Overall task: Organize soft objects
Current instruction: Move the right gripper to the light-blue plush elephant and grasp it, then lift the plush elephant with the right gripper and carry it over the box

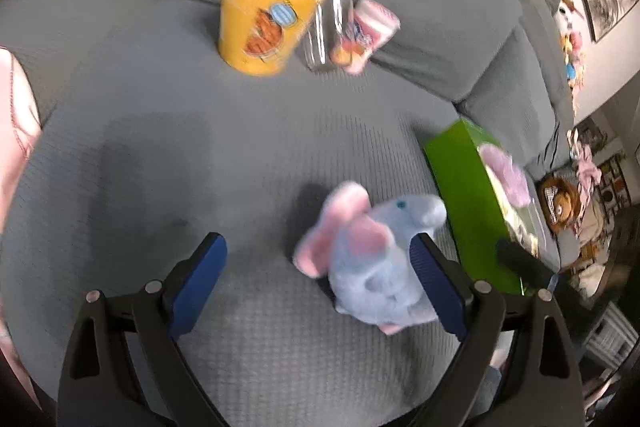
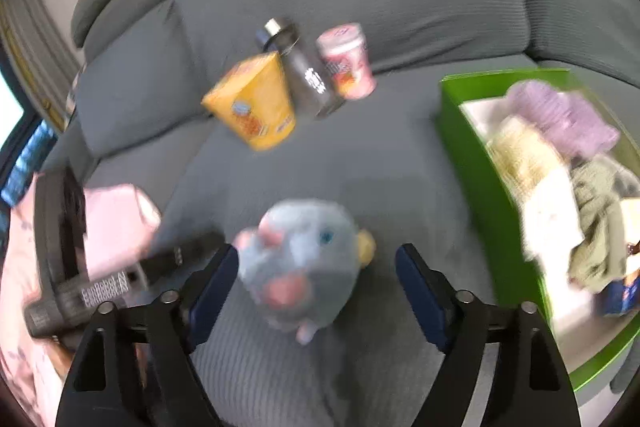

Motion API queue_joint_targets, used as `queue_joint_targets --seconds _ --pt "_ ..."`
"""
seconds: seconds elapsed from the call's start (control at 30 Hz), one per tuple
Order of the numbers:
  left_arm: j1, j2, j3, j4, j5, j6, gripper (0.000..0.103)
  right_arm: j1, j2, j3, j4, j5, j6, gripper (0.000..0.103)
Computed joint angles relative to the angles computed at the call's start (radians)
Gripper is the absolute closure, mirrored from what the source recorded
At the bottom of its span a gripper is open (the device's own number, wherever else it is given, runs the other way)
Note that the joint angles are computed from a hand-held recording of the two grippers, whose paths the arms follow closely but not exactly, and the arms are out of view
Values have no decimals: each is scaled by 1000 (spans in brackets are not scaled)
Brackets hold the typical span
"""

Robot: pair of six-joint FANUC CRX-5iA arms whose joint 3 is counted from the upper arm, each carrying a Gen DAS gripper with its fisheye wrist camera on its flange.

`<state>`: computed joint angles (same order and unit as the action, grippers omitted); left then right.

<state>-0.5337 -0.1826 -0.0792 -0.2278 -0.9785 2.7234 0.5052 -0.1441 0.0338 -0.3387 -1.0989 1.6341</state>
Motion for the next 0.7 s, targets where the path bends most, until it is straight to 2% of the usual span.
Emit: queue_joint_targets --seconds 0.17,0.23,0.4,0.5,0.6,0.7 --pt "-18 35 35 20 -13 -73 11 -50 168 212 -113 -188 46 19" --pt "-25 44 42 22 -15 -82 11 -30 226 271 -110 -240 49 19" --pt "-4 59 24 104 0 -151 11 -3 264 261 -96 -260 63 19" --pt "-8 82 36 114 -9 -143 11 -4 285 255 -96 -276 63 19" --pt "12 97 14 182 33 -174 11 2 285 237 -81 -255 52 19" --pt "15 110 2 213 63 -179 14 10 278 211 -62 -232 48 27"
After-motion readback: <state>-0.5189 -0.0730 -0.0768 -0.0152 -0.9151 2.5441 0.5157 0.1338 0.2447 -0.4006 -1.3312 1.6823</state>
